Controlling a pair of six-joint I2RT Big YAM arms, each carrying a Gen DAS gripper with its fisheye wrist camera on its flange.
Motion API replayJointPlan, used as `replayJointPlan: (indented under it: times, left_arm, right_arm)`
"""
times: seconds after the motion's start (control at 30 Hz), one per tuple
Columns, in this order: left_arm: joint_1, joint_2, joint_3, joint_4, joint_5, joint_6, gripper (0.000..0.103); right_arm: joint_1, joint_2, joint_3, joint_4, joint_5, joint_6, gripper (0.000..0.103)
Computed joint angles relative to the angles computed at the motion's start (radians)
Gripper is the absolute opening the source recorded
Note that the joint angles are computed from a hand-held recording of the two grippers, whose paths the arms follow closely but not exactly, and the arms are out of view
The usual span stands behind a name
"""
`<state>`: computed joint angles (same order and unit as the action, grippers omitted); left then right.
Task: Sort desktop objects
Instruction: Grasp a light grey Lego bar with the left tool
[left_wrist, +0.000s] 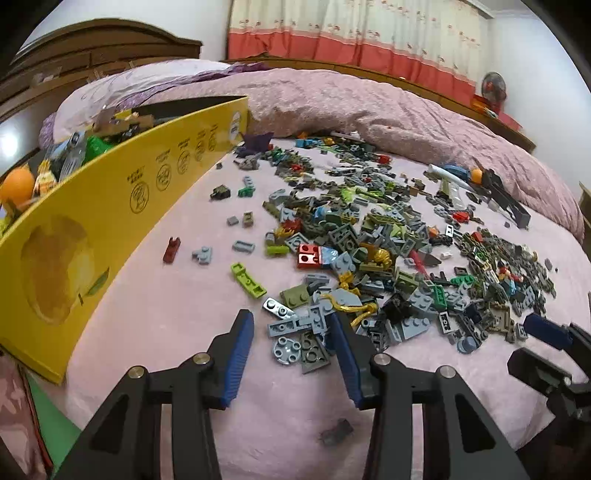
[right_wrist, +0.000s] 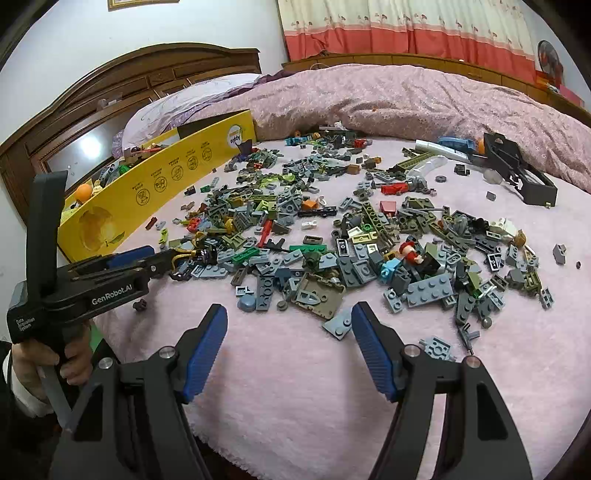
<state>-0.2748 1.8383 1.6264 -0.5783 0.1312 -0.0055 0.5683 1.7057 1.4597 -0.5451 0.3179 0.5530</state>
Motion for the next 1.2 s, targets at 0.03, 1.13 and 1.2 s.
replayJointPlan:
  times: [0.03, 1.13, 1.2]
  left_arm:
    - [0.000, -0.001, -0.003, 0.006, -0.001, -0.011, 0.044]
    - [-0.045, -0.075, -0.086, -0.011, 0.108, 0.106, 0.033]
    - [-0.042, -0.072, -0.083, -0.016, 0.107, 0.103, 0.033]
  right_arm:
    - [0.000, 0.001, 0.001, 0.000, 0.000, 0.000, 0.071]
    - [-0.021, -0.039, -0.069, 0.111, -0.192, 0.013, 0.031]
    - [-0.022, -0.009, -0.041, 0.090, -0.207, 0.010, 0.029]
